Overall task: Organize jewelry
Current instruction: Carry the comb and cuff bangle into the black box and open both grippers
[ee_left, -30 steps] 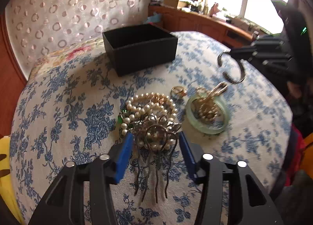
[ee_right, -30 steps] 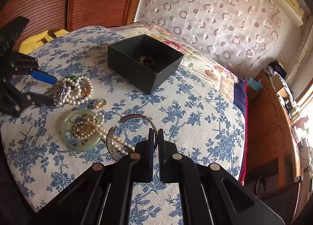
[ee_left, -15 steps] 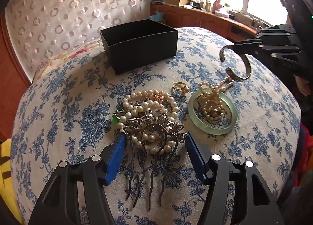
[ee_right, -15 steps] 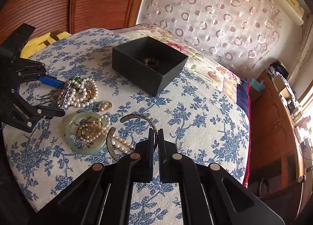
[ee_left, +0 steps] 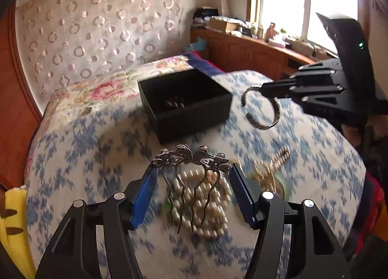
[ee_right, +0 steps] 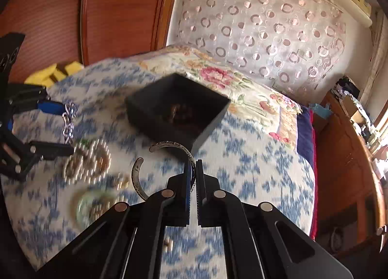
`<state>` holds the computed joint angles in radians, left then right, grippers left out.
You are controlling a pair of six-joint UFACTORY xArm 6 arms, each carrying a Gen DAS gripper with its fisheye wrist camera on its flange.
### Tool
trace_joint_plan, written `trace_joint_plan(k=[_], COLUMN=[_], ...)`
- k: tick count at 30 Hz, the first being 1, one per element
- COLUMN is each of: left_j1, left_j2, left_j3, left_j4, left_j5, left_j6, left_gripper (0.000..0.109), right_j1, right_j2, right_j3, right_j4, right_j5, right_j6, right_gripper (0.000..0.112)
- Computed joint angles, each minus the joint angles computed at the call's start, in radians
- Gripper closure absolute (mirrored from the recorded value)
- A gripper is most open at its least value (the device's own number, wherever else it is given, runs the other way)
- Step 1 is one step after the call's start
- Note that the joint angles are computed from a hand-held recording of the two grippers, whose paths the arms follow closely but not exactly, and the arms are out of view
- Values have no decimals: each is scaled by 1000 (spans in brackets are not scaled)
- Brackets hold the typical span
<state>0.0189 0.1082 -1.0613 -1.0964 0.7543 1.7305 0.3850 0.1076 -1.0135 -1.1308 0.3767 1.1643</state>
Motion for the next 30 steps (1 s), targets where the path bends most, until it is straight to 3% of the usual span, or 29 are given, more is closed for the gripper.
trace_joint_plan(k=[8,14,20,30], left_j1=[-40,-84,-125,-201], left_j2=[75,166,265,380], left_j3=[-147,-289,-424,-513], left_j4=[-27,7,65,184], left_j5=[0,-23,-22,-85], left_j6=[-73,-164,-262,-359], left_gripper=[50,50,50,52], right_j1=[-85,-131,-145,-183], right_j2=[132,243,285,176], right_j3=[-172,-272,-271,-163], right_j4=[-3,119,228,-10], right_j5=[-86,-163,-243,-281], right_j6=[2,-111,-209,29], right_gripper=[108,108,103,102])
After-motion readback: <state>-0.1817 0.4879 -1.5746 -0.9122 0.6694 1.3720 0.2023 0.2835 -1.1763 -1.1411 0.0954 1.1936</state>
